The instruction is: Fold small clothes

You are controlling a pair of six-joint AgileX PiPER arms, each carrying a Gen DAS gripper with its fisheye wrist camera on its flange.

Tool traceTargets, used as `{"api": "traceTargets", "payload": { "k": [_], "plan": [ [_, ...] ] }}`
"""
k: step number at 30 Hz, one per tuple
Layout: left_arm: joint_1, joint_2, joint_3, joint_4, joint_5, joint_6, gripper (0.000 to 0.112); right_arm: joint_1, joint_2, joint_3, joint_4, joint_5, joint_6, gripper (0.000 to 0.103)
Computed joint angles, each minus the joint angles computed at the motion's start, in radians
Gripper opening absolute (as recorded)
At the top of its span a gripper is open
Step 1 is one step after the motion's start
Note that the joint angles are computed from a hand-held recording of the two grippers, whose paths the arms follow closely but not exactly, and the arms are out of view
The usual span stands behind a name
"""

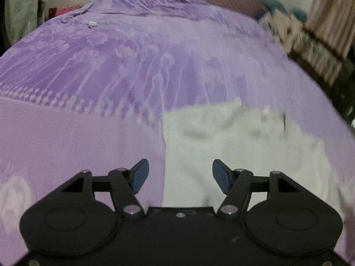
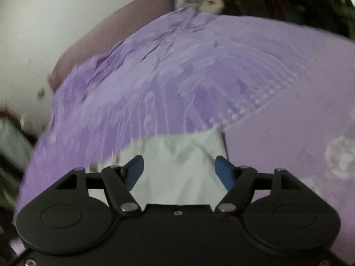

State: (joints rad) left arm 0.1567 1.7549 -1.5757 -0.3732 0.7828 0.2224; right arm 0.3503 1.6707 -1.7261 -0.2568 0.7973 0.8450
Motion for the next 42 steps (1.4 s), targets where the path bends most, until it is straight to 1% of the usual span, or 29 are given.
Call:
{"api": "traceTargets", "payload": {
  "k": [3,5,6,7,8,9,10,11,12,13,14,15,17,18,20,22,23,25,27,28,31,32,35,37,39,40,42],
  "plan": [
    [0.018,-0.073,0.169,-0.081,-0.022,0.041,0.065,0.128,-0.048,0.101,-0.095,-0.01,0.035,0.07],
    [0.031,-0.122,0.275,-0.134,-0.079,0.05,0.064,0.212,-0.058,0.145,-0.14,-0.024,0.071,0.07],
    [0.029,-0.144,0.319,-0.134,-0.112,0.049,0.064,0.247,-0.055,0.157,-0.153,-0.033,0.09,0.07],
    [0.024,-0.159,0.349,-0.11,-0.133,0.032,0.064,0.273,-0.056,0.182,-0.132,-0.068,0.103,0.07],
    [0.025,-0.161,0.359,-0.107,-0.128,0.032,0.063,0.283,-0.058,0.205,-0.073,-0.114,0.093,0.07],
    [0.038,-0.161,0.37,-0.143,-0.109,0.066,0.06,0.286,-0.054,0.226,0.002,-0.158,0.073,0.07],
    [0.064,-0.154,0.376,-0.208,-0.078,0.13,0.057,0.288,-0.037,0.232,0.082,-0.191,0.043,0.07],
    [0.086,-0.149,0.387,-0.272,-0.058,0.19,0.054,0.297,-0.018,0.23,0.126,-0.205,0.026,0.07],
    [0.096,-0.151,0.403,-0.307,-0.062,0.226,0.014,0.312,0.004,0.218,0.131,-0.206,0.03,0.07],
    [0.096,-0.151,0.411,-0.302,-0.065,0.236,0.005,0.337,0.029,0.198,0.095,-0.198,0.059,0.07],
    [0.098,-0.147,0.412,-0.302,-0.059,0.257,0.005,0.35,0.046,0.186,0.077,-0.196,0.079,0.07],
    [0.101,-0.154,0.422,-0.315,-0.059,0.273,0.005,0.352,0.06,0.182,0.099,-0.206,0.077,0.07],
    [0.119,-0.152,0.431,-0.355,-0.049,0.313,0.005,0.333,0.083,0.182,0.212,-0.231,0.043,0.07],
    [0.136,-0.141,0.421,-0.37,-0.035,0.331,0.005,0.334,0.083,0.195,0.225,-0.248,0.064,0.07],
    [0.166,-0.132,0.419,-0.413,-0.014,0.374,0.005,0.356,0.079,0.213,0.17,-0.268,0.139,0.07],
    [0.188,-0.143,0.441,-0.464,-0.005,0.423,0.005,0.387,0.088,0.201,0.092,-0.251,0.205,0.07],
    [0.204,-0.146,0.449,-0.493,0.005,0.45,0.004,0.395,0.098,0.184,0.077,-0.235,0.215,0.07],
    [0.251,-0.154,0.46,-0.555,0.058,0.509,0.004,0.393,0.108,0.175,0.088,-0.223,0.201,0.07],
    [0.316,-0.152,0.472,-0.641,0.117,0.596,0.002,0.382,0.108,0.186,0.115,-0.233,0.187,0.069],
    [0.348,-0.177,0.488,-0.65,0.153,0.615,0.002,0.375,0.103,0.197,0.127,-0.242,0.176,0.069],
    [0.405,-0.159,0.478,-0.659,0.232,0.638,0.001,0.382,0.111,0.184,0.111,-0.231,0.173,0.069],
    [0.421,-0.153,0.484,-0.672,0.246,0.662,0.001,0.388,0.114,0.178,0.095,-0.221,0.18,0.069],
    [0.417,-0.143,0.505,-0.64,0.222,0.657,0.001,0.427,0.139,0.121,0.001,-0.147,0.213,0.068],
    [0.425,-0.145,0.536,-0.649,0.217,0.671,0.001,0.481,0.174,0.041,-0.125,-0.052,0.246,0.068],
    [0.438,-0.156,0.562,-0.659,0.22,0.693,0.002,0.534,0.209,-0.029,-0.243,0.015,0.248,0.068],
    [0.447,-0.157,0.565,-0.658,0.227,0.694,0.002,0.555,0.232,-0.071,-0.29,0.039,0.234,0.068],
    [0.46,-0.149,0.561,-0.651,0.242,0.675,0.002,0.567,0.267,-0.137,-0.301,0.056,0.188,0.068]
  ]
}}
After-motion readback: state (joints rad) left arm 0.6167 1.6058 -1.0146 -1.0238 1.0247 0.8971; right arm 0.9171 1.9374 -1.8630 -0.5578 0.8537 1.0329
